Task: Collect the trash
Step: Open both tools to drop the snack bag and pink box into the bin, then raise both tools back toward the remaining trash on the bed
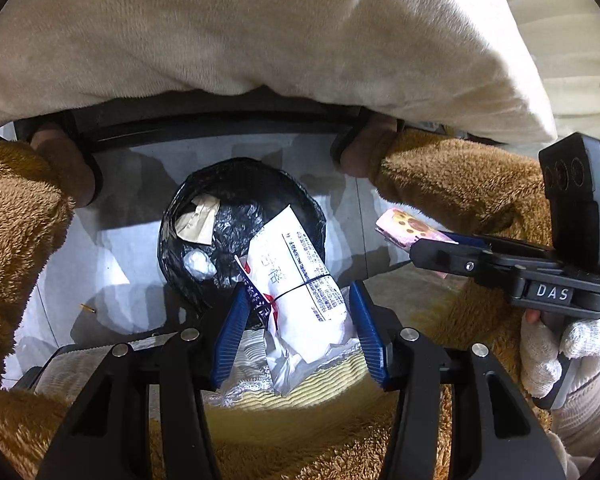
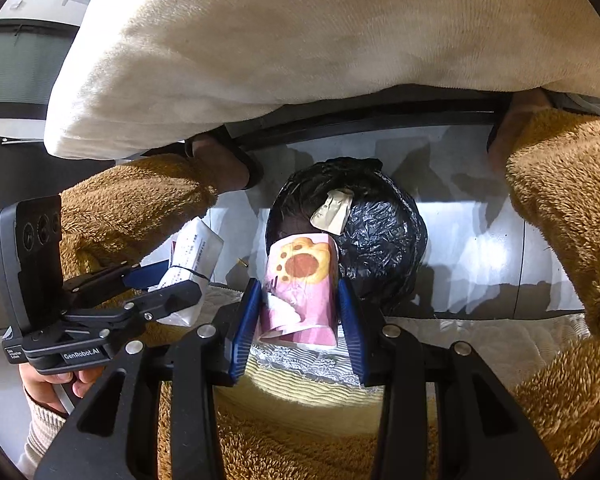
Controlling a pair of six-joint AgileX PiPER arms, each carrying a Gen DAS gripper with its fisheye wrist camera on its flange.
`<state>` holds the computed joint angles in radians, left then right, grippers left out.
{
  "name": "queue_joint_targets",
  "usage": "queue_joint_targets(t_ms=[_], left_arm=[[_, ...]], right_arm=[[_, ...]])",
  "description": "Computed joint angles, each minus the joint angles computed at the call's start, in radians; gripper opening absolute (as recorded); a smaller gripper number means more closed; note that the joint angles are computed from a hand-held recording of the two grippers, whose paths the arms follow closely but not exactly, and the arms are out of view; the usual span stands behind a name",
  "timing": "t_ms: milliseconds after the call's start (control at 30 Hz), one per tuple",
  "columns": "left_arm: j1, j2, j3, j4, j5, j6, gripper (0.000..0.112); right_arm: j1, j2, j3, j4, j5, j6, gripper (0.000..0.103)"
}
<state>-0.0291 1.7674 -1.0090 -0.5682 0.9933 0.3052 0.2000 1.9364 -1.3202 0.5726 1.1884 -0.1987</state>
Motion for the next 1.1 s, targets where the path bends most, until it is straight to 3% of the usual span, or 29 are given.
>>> queue_joint_targets(t_ms=[167, 200, 233, 333, 900, 1100], left_arm=[[-0.015, 0.014, -0.009, 0.013, 0.004, -0.012, 0.052], [-0.017, 0.016, -0.01, 0.017, 0.003, -0.016, 0.055], [-0.016, 0.016, -0.01, 0.021, 0.003, -0.022, 0.061], [-0.007, 0.012, -0.007, 0.021, 0.005, -0.025, 0.067], [0.003, -0.037, 0.014, 0.004, -0.007, -0.01, 0.067], [0.012, -0.095, 0.028, -0.013, -0.013, -0.001, 0.067]], right_arm=[[-0.003, 0.011, -0.003, 0.018, 0.003, 0.0, 0.041], [-0.007, 0.013, -0.002, 0.023, 0.003, 0.002, 0.043], [-0.01, 0.014, -0.002, 0.022, 0.001, 0.006, 0.052], [-0.011, 0.014, -0.004, 0.023, 0.003, 0.01, 0.053], [0.0, -0.034, 0.02, 0.014, -0.021, 0.005, 0.053], [-0.018, -0.101, 0.043, 0.069, -0.028, -0.074, 0.053]])
